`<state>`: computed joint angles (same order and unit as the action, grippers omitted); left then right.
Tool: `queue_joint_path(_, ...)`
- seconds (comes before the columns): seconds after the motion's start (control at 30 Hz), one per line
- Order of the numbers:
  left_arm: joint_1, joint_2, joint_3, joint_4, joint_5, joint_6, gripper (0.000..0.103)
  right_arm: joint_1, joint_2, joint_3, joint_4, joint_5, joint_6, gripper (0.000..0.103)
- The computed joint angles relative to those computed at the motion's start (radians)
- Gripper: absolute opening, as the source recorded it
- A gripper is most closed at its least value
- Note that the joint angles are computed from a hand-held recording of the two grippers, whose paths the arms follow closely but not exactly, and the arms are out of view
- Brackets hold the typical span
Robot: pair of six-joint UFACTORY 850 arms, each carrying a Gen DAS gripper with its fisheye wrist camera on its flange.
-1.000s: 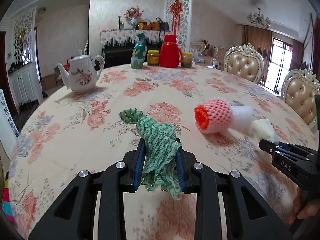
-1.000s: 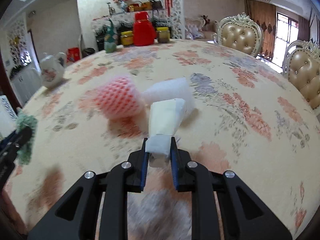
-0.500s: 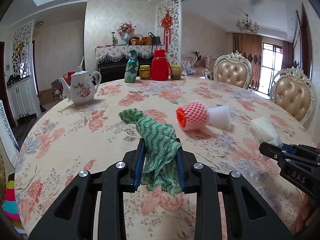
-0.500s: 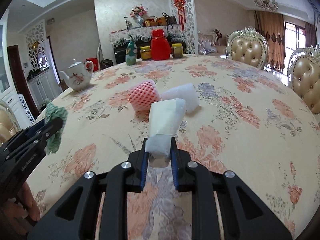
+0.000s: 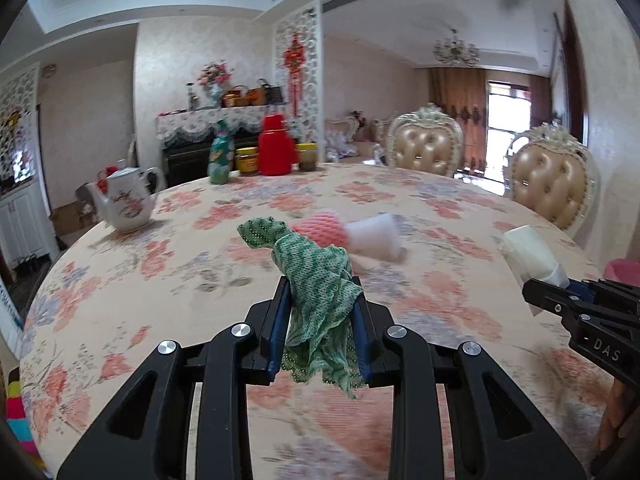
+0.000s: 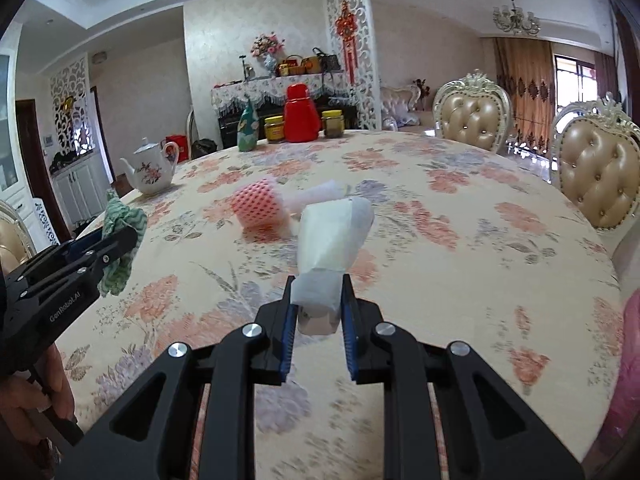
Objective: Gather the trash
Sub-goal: 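Carry the foam block and green cloth to the pink bin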
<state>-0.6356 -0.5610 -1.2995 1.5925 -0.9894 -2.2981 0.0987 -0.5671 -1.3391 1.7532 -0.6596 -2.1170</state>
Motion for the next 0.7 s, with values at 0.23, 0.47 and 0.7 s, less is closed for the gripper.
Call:
queue_joint_path(0.23, -0.014, -0.082, -0.119, 0.014, 0.072, 0.087, 0.026, -0.062, -0.004, 0.008, 0.007, -0.016, -0.020, 0.020)
queue_joint_path(0.47, -0.025, -0.181, -0.273, 0.007, 0.147, 0.212, 0.026, -0.124, -0.025, -0.009, 0.008, -0.022, -0.003, 0.020)
queue_joint_path(0.7, -0.033, -0.303, -0.470, -0.010, 0.246, 0.344, 0.026, -0.189, -0.029, -0.004, 0.043, -0.014, -0.027, 0.020)
